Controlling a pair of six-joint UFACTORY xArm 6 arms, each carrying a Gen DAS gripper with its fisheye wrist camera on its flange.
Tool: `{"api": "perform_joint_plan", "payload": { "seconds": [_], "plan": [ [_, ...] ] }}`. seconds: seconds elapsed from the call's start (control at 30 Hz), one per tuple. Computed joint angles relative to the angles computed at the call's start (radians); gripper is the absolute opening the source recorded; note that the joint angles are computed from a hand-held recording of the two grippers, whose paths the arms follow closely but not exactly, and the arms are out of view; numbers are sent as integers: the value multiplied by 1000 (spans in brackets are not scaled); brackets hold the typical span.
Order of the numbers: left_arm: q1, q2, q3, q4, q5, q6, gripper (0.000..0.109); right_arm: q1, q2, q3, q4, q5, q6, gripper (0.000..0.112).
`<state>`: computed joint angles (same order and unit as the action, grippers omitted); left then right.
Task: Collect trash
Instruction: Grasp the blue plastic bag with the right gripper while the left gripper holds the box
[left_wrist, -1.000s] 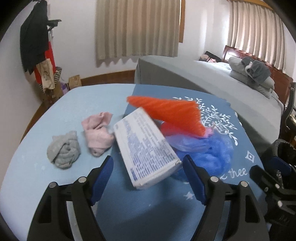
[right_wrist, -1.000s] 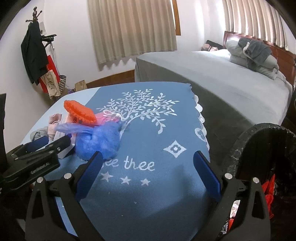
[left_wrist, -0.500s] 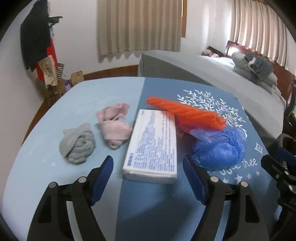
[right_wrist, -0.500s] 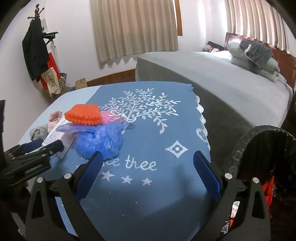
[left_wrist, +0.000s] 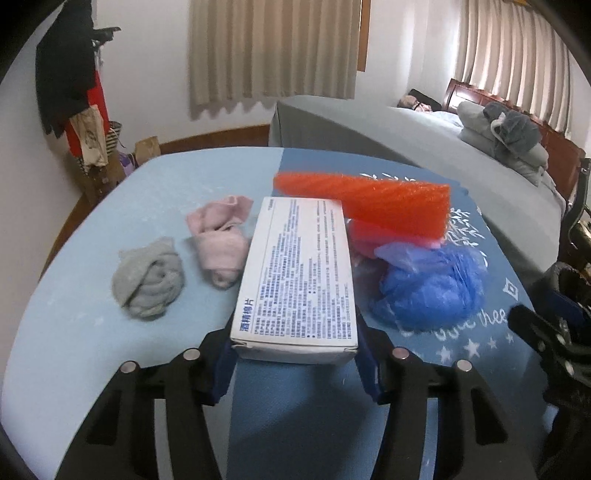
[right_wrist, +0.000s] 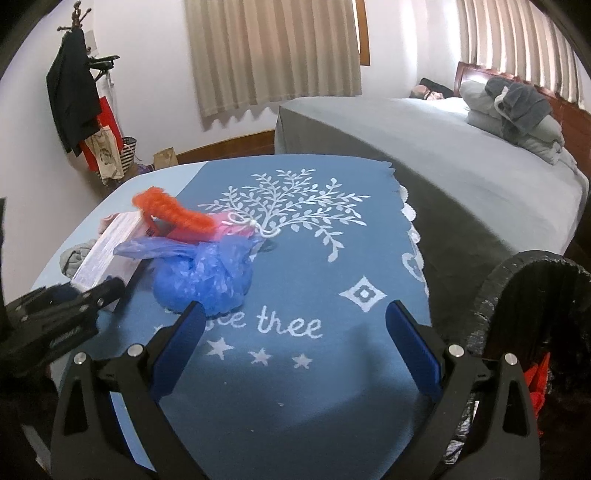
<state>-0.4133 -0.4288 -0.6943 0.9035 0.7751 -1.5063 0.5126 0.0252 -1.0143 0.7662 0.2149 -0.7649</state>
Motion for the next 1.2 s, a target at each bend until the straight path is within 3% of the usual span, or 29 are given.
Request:
{"api": "perform_joint_plan", "payload": {
  "seconds": [0.2, 0.5, 0.57, 0.73, 0.93, 1.2],
  "plan": [
    [-46, -48, 31, 0, 57, -4, 55, 35, 23, -32, -13, 26, 6, 95],
    [-70, -92, 63, 16, 90, -41, 55, 59, 103, -130, -164, 81, 139, 95],
    [-69, -82, 56, 10, 88, -32, 55, 57, 129, -160, -243, 124, 200, 81],
    [-66, -73, 52, -3, 86, -20, 55, 64, 133, -182, -159, 195, 90, 41],
    [-72, -66, 46, 0, 99, -20, 55, 73, 102, -153, -93, 189, 22, 31],
    [-104, -79, 46, 55, 129, -59, 55, 55, 18, -74, -6, 197, -42, 29]
  ]
}}
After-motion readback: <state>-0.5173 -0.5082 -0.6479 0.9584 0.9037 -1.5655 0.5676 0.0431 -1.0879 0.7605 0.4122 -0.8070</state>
